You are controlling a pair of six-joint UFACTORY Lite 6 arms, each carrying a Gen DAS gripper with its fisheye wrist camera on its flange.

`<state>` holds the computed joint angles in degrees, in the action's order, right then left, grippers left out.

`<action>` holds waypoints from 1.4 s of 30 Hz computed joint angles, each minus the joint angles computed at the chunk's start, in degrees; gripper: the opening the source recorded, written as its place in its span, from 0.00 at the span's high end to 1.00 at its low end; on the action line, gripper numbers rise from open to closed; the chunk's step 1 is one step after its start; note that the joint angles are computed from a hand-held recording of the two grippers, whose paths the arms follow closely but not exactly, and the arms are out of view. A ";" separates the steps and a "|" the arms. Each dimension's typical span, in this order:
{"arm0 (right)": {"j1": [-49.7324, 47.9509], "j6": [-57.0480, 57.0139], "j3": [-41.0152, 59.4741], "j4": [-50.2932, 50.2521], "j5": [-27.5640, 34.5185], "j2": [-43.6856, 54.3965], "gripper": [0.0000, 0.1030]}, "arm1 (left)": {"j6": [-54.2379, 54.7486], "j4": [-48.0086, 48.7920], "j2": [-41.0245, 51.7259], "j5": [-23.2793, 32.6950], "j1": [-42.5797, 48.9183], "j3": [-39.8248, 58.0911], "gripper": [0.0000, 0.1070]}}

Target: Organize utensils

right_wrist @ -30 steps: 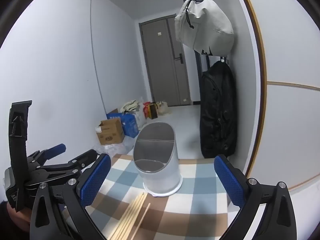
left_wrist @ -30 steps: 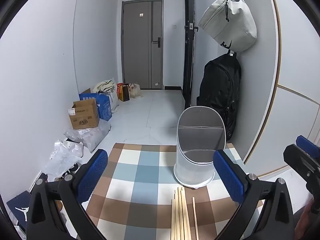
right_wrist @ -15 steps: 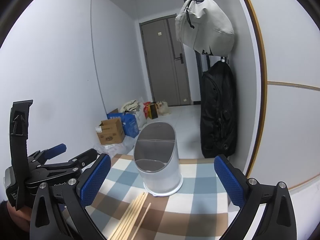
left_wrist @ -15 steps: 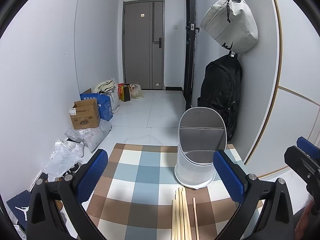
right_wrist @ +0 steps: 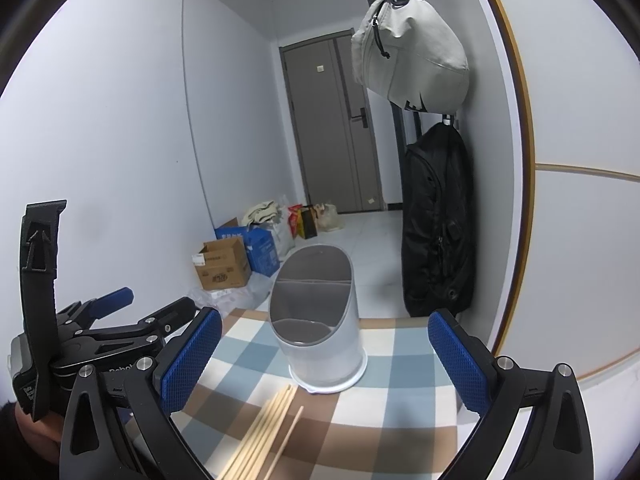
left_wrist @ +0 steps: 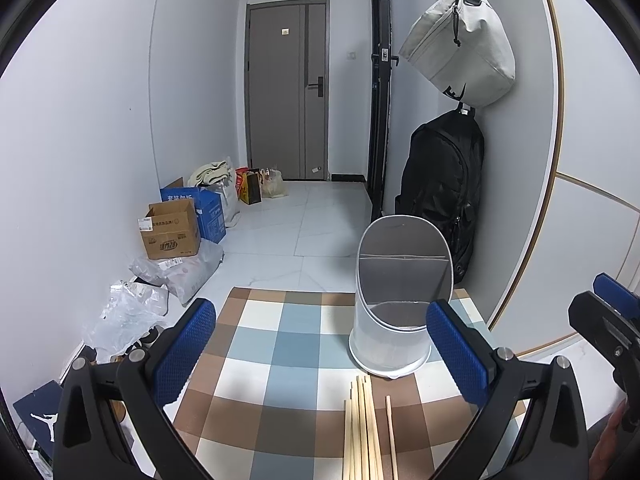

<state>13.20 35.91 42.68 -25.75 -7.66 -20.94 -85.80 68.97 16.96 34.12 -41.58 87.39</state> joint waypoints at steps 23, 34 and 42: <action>0.38 -0.62 0.70 0.71 0.32 0.42 0.00 | 3.85 -4.05 1.02 -1.32 0.37 1.64 0.04; 0.78 1.29 0.69 -1.52 -0.59 1.59 0.00 | 12.06 -12.71 1.48 -5.10 2.20 2.35 0.04; -0.73 13.53 2.25 -14.54 -1.08 4.67 0.00 | 33.96 -36.27 5.04 -7.53 7.83 5.99 0.05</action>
